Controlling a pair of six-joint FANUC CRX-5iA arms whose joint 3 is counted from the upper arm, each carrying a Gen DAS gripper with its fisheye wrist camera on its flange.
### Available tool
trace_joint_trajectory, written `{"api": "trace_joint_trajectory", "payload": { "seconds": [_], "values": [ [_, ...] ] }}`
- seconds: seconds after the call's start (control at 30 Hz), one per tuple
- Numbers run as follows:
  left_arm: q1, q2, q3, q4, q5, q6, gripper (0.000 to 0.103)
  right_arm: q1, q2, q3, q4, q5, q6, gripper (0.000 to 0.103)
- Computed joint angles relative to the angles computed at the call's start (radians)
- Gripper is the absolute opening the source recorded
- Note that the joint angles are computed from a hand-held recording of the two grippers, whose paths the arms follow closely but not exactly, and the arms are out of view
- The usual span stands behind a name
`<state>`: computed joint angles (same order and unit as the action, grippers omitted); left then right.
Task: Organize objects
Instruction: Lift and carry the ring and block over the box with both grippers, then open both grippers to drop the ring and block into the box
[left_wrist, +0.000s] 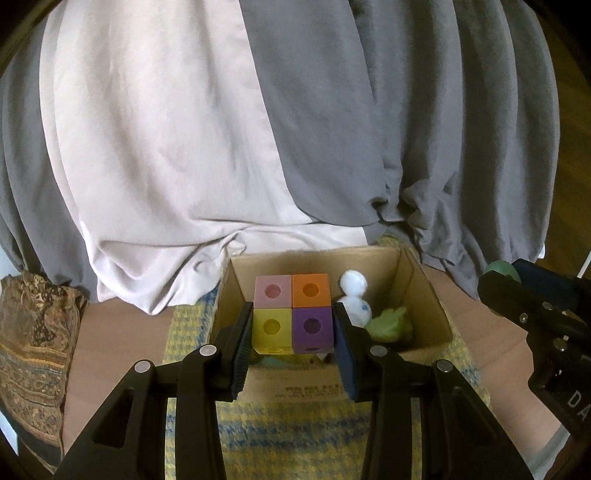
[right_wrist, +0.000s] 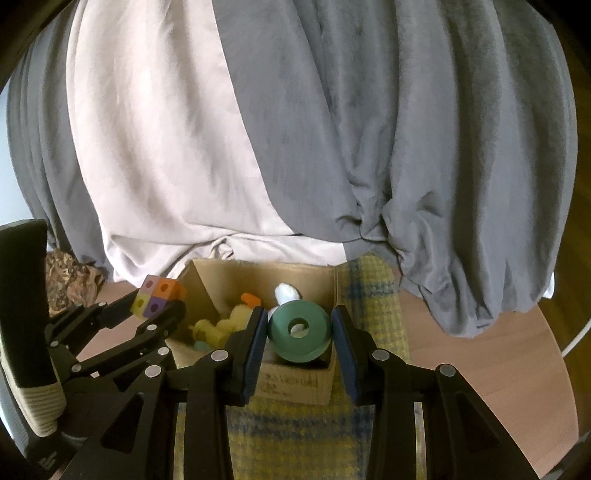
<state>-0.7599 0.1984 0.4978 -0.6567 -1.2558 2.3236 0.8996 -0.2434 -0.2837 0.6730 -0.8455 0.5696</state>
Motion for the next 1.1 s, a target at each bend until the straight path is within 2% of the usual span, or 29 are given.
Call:
{"api": "trace_joint_trajectory", "payload": {
  "seconds": [0.3,0.73,0.8,0.83,0.87,0.9,1.0,1.03,1.1],
  "values": [
    [0.052,0.042,0.056,0.019,-0.002,-0.039,0.039,-0.054,0.087,0.097,-0.081,0.012,0.076,0.036],
    [0.137,0.066,0.059,0.103,0.018,-0.089,0.04,-0.097,0.214,0.228,-0.177,-0.006,0.167,0.037],
    [0.139,0.07,0.061,0.097,0.013,-0.084,0.04,-0.097,0.223,0.23,-0.163,-0.013,0.155,0.037],
    [0.137,0.072,0.064,0.091,0.005,-0.081,0.04,-0.096,0.225,0.228,-0.152,-0.014,0.145,0.037],
    [0.133,0.077,0.069,0.081,-0.007,-0.076,0.045,-0.097,0.227,0.228,-0.149,-0.016,0.141,0.038],
    [0.131,0.076,0.069,0.073,-0.01,-0.071,0.053,-0.098,0.229,0.23,-0.151,-0.015,0.142,0.04],
    [0.118,0.071,0.064,0.046,-0.018,-0.056,0.067,-0.096,0.213,0.202,-0.12,-0.001,0.102,0.069],
    [0.114,0.07,0.064,0.039,-0.022,-0.053,0.069,-0.095,0.206,0.19,-0.104,0.007,0.085,0.076],
    [0.108,0.069,0.066,0.032,-0.027,-0.054,0.071,-0.09,0.193,0.173,-0.074,0.013,0.058,0.081]
  ]
}}
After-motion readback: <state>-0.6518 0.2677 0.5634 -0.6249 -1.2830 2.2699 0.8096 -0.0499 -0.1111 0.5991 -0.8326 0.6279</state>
